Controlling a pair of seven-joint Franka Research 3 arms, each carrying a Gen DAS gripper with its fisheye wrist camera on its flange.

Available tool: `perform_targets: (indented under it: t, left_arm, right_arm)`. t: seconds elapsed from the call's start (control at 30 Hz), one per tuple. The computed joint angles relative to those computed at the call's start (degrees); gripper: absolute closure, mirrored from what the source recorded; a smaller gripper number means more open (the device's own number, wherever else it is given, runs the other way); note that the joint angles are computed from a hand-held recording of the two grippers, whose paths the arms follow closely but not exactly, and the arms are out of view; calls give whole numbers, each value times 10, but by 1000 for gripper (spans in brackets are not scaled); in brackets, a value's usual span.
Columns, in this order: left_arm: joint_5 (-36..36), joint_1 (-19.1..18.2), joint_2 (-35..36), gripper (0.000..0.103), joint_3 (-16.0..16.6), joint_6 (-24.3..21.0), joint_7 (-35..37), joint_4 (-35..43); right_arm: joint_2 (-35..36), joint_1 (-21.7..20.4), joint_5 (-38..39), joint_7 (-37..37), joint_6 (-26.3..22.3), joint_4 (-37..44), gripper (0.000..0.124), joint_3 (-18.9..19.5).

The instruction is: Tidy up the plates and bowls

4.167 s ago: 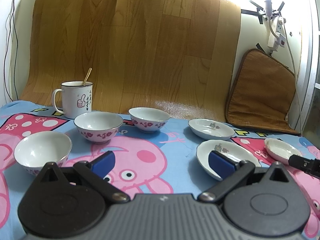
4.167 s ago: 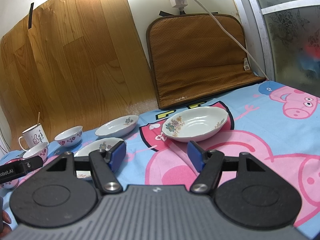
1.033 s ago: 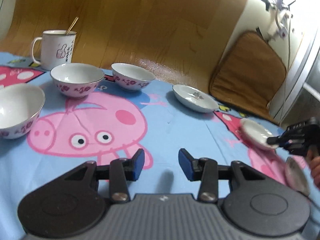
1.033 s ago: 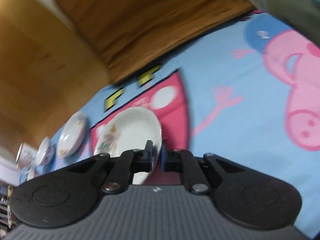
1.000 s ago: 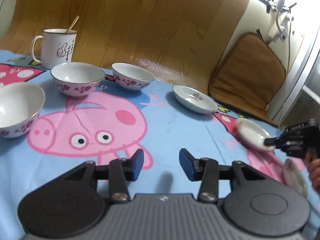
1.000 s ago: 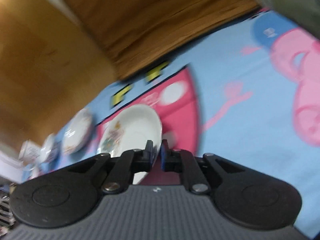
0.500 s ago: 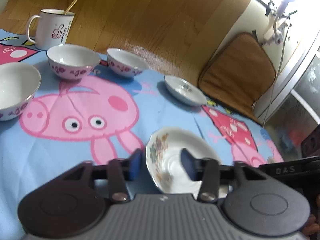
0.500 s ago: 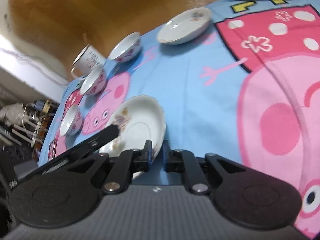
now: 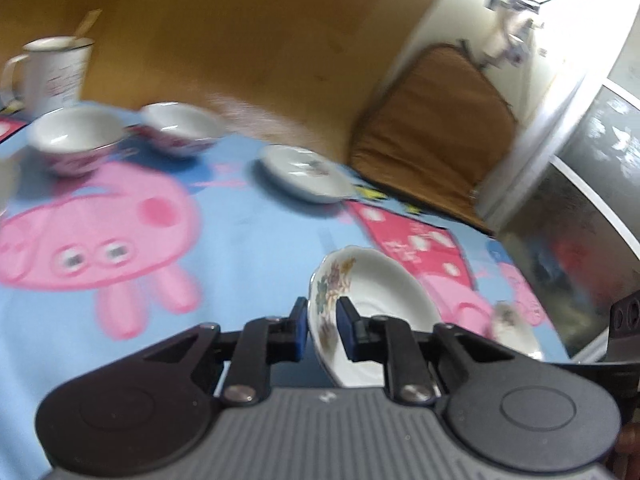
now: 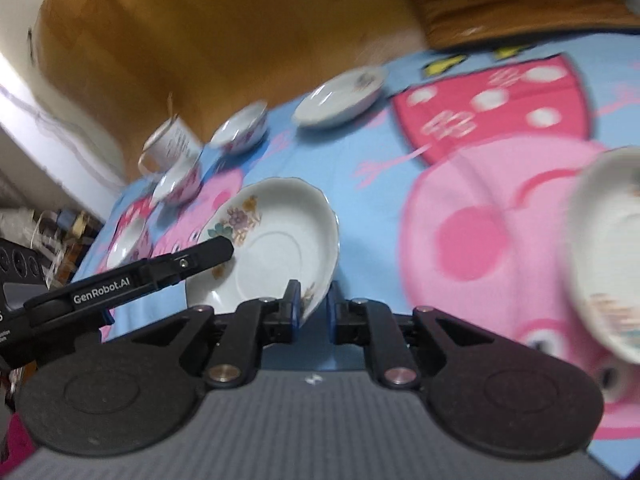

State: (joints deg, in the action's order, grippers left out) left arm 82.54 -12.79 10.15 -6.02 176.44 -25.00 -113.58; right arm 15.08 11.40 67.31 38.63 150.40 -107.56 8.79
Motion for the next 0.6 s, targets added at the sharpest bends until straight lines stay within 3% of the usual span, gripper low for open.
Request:
perform_targets:
  t: [0.17, 0.33, 0.43, 0.6]
  left_arm:
    - [-171, 0, 87, 87, -47, 0, 229, 98]
    - [-318, 15, 195, 87, -134, -39, 440, 217]
    - [-363, 2, 244, 87, -155, -66, 512, 276]
    - [-415, -29, 292, 86, -154, -107, 580, 342]
  right_arm:
    - [-31, -23, 76, -48, 48, -32, 108, -13]
    - [-55, -32, 126, -86, 104, -65, 108, -34]
    - [-57, -35, 131, -86, 126, -73, 108, -43]
    - [-46, -43, 137, -87, 142, -74, 108, -47]
